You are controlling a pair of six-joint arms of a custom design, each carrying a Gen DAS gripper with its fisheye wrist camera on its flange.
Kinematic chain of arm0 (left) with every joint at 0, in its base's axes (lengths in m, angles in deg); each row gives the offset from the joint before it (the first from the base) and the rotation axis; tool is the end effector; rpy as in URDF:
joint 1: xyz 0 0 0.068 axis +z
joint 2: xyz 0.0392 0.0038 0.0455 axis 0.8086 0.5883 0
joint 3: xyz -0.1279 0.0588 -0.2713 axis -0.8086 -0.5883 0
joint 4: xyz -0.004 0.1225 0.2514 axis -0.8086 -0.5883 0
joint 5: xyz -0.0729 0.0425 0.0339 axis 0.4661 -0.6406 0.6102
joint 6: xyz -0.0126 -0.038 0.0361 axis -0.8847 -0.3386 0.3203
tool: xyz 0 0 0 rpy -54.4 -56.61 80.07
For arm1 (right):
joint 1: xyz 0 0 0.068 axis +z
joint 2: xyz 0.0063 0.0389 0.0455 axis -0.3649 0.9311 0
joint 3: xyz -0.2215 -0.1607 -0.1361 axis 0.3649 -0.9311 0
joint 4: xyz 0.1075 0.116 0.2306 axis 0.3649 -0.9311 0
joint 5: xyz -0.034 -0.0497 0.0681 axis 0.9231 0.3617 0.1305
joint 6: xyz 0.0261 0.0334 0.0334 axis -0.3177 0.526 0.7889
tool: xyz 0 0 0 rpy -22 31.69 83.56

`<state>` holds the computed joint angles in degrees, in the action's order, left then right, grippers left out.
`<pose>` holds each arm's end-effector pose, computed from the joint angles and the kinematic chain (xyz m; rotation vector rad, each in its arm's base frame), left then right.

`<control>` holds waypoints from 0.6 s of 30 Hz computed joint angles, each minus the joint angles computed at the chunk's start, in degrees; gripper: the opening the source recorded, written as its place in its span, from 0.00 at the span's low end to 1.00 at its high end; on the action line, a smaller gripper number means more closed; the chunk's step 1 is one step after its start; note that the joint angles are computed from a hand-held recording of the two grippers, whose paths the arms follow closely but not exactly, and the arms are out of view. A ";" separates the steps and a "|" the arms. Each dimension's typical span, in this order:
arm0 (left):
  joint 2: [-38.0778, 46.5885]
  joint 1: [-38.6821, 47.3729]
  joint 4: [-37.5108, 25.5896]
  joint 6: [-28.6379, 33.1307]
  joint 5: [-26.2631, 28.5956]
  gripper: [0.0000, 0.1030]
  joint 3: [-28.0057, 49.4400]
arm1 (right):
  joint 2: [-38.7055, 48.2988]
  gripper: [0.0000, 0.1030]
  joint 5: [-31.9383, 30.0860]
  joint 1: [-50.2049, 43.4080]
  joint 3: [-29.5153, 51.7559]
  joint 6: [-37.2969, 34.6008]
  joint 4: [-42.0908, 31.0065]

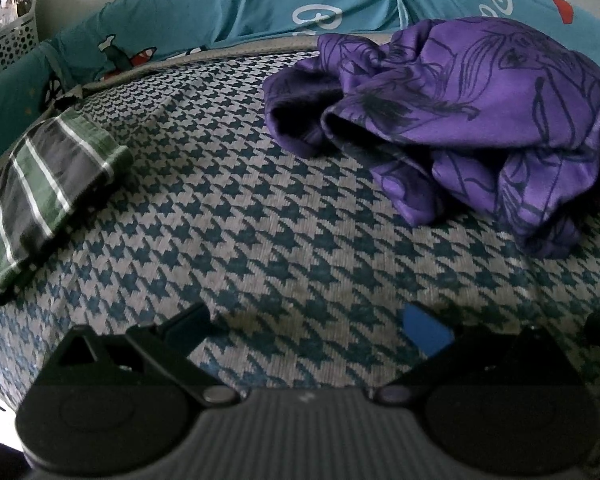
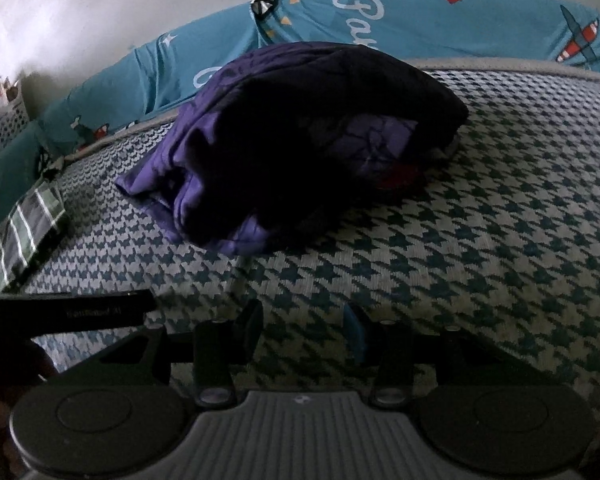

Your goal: Fold clothes

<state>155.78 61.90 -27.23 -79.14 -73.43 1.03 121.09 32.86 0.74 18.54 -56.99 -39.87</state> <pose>0.2800 0.0436 0.1383 -0.2490 2.5090 0.2087 0.2879 0.1201 0.1441 -0.2071 2.3784 0.3949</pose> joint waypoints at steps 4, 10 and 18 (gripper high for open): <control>-0.12 -0.57 0.89 0.42 -0.91 1.00 -0.49 | -0.31 0.43 0.13 0.02 0.03 0.26 -0.10; -0.12 -0.37 1.03 0.47 -0.56 1.00 -0.56 | -1.42 0.44 -1.60 -1.43 -0.20 1.37 0.18; -0.15 -0.25 0.75 0.10 -0.36 1.00 -0.46 | -2.68 0.48 -4.77 -4.85 -0.32 4.58 0.64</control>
<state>155.63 61.65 -26.48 -79.03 -73.79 0.57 118.41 28.09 -4.11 18.21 -52.41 -39.23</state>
